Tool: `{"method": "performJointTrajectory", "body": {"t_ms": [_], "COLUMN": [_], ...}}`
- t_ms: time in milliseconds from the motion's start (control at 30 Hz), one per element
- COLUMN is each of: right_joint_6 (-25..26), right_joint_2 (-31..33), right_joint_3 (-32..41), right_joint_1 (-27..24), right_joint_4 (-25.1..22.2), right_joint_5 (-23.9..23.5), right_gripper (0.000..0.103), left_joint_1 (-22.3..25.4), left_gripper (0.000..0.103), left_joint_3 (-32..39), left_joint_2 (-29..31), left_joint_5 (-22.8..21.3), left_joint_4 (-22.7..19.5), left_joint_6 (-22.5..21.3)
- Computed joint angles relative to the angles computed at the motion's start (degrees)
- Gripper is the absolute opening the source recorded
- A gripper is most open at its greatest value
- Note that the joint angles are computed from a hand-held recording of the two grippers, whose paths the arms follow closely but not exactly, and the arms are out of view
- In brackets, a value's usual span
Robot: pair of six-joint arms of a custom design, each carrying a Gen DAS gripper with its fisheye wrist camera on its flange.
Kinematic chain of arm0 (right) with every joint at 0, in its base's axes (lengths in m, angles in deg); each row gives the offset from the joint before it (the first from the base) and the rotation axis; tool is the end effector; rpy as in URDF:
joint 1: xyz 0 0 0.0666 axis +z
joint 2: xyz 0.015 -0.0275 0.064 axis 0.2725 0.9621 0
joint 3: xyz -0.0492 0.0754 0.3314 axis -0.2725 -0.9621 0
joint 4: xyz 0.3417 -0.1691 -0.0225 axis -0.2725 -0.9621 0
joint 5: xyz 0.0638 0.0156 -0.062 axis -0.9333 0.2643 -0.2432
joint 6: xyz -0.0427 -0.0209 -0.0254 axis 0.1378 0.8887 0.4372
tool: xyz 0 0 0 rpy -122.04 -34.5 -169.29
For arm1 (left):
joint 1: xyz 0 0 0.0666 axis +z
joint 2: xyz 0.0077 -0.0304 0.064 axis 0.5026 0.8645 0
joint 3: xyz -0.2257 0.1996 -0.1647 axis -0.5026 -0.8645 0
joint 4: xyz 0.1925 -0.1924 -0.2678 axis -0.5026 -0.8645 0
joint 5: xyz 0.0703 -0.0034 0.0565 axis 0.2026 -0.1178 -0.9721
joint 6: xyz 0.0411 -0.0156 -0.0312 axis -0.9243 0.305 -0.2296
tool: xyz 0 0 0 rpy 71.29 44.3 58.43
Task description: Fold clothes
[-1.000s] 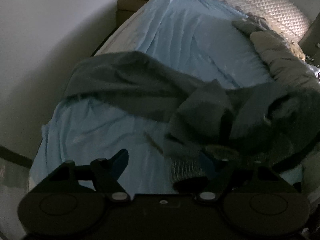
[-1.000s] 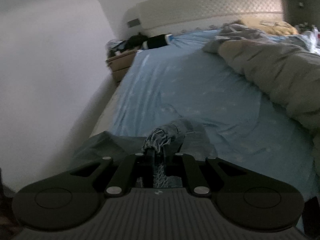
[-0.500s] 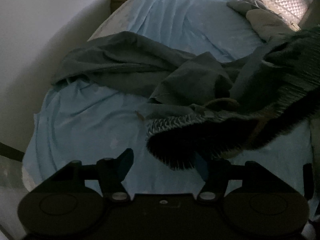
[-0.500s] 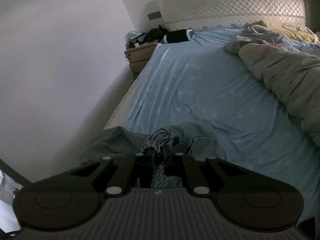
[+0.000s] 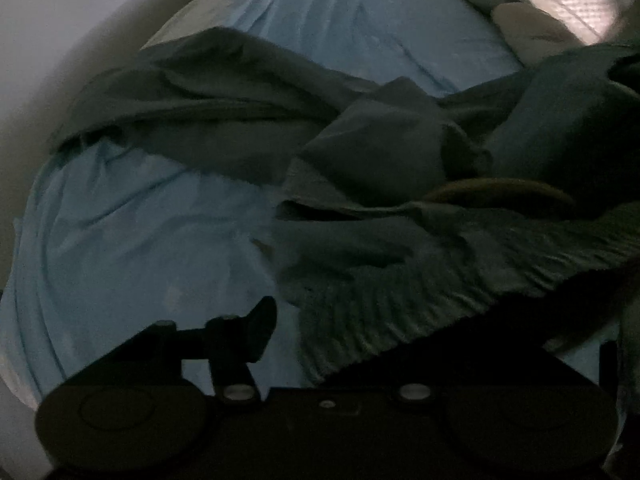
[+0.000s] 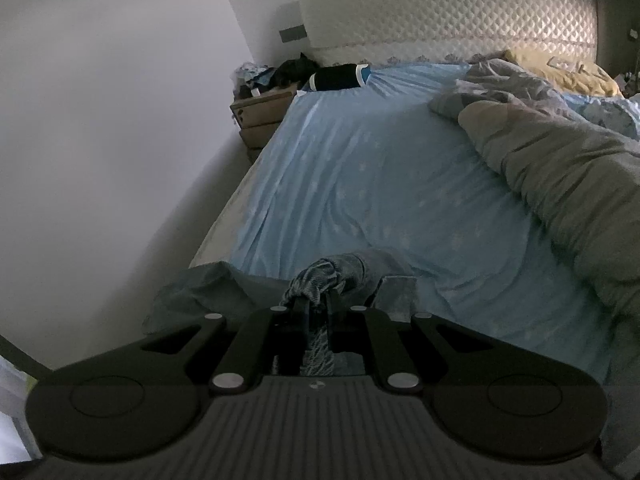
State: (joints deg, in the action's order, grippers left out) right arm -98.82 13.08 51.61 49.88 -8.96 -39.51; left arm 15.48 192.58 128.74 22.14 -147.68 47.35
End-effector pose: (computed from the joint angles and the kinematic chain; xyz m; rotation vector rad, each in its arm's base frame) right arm 0.3491 0.2183 0.6074 0.3928 2.2700 0.2055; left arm 0.4541 -0.1263 0.4796 0.3932 2.7802 -0.3212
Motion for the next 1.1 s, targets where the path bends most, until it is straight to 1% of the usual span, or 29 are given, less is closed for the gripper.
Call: {"method": "performJointTrajectory", "body": {"t_ms": [33, 100, 200, 267, 333, 400, 467, 500, 533, 633, 700, 767, 900, 1000, 1100], "right_joint_6": [-0.2, -1.09, -1.65, -1.12, -0.33, 0.59, 1.64, 2.4, 3.31, 6.19, 8.0, 9.99, 16.51, 20.79, 23.82], "right_joint_2": [0.36, 1.01, 2.24, 3.19, 4.14, 5.04, 6.2, 6.87, 7.58, 9.97, 11.42, 13.01, 18.57, 21.84, 21.37], "right_joint_3": [0.69, 2.07, 4.33, 5.78, 7.11, 8.14, 9.59, 10.53, 11.6, 15.3, 17.49, 19.78, 27.82, 33.32, 33.18], "right_joint_1": [-0.04, -0.29, -0.27, -0.13, -0.09, -0.31, -0.91, -1.28, -1.68, -3.09, -4.12, -5.21, -7.63, -9.71, -13.03], "right_joint_4": [-0.47, -1.4, -2.26, -2.61, -2.91, -3.19, -3.75, -4.0, -4.21, -4.65, -4.32, -3.9, -4.04, -3.54, -1.11], "right_joint_5": [0.38, 0.86, 1.05, 1.11, 0.98, 0.44, -0.32, -0.78, -1.29, -3.19, -4.9, -6.89, -12.33, -16.83, -22.73], "right_gripper": [0.007, 0.007, 0.007, 0.007, 0.007, 0.007, 0.007, 0.007, 0.007, 0.007, 0.007, 0.007, 0.007, 0.007, 0.007], "left_joint_1": [0.36, 1.06, 2.72, 3.3, 3.55, 3.72, 4.26, 4.75, 5.21, 6.32, 6.84, 7.32, 7.25, 5.83, 2.79], "left_gripper": [0.041, 0.038, 0.038, 0.038, 0.041, 0.04, 0.034, 0.026, 0.021, 0.013, 0.009, 0.008, 0.008, 0.008, 0.008], "left_joint_3": [0.01, -0.47, -1.33, -1.36, -1.6, -1.81, -1.89, -1.92, -1.76, -0.31, 1.37, 3.29, 8.01, 11.83, 13.96], "left_joint_2": [0.12, -0.27, -0.8, -0.76, -0.94, -0.98, -1.13, -1.28, -1.48, -1.97, -2.32, -2.65, -3.43, -3.84, -5.33], "left_joint_5": [0.64, 0.86, 3.38, 4.54, 4.88, 5.02, 6.15, 7.31, 8.15, 9.05, 8.49, 7.52, 3.75, 0.4, -4.01], "left_joint_4": [0.19, 1.12, 2.44, 2.49, 2.75, 2.79, 2.93, 3.53, 3.96, 4.65, 4.82, 4.93, 4.06, 2.56, 1.49], "left_joint_6": [0.41, 1.08, 1.35, 1.2, 1.13, 1.77, 3.47, 4.76, 6.13, 9.69, 11.65, 13.65, 18.39, 21.94, 25.91]}}
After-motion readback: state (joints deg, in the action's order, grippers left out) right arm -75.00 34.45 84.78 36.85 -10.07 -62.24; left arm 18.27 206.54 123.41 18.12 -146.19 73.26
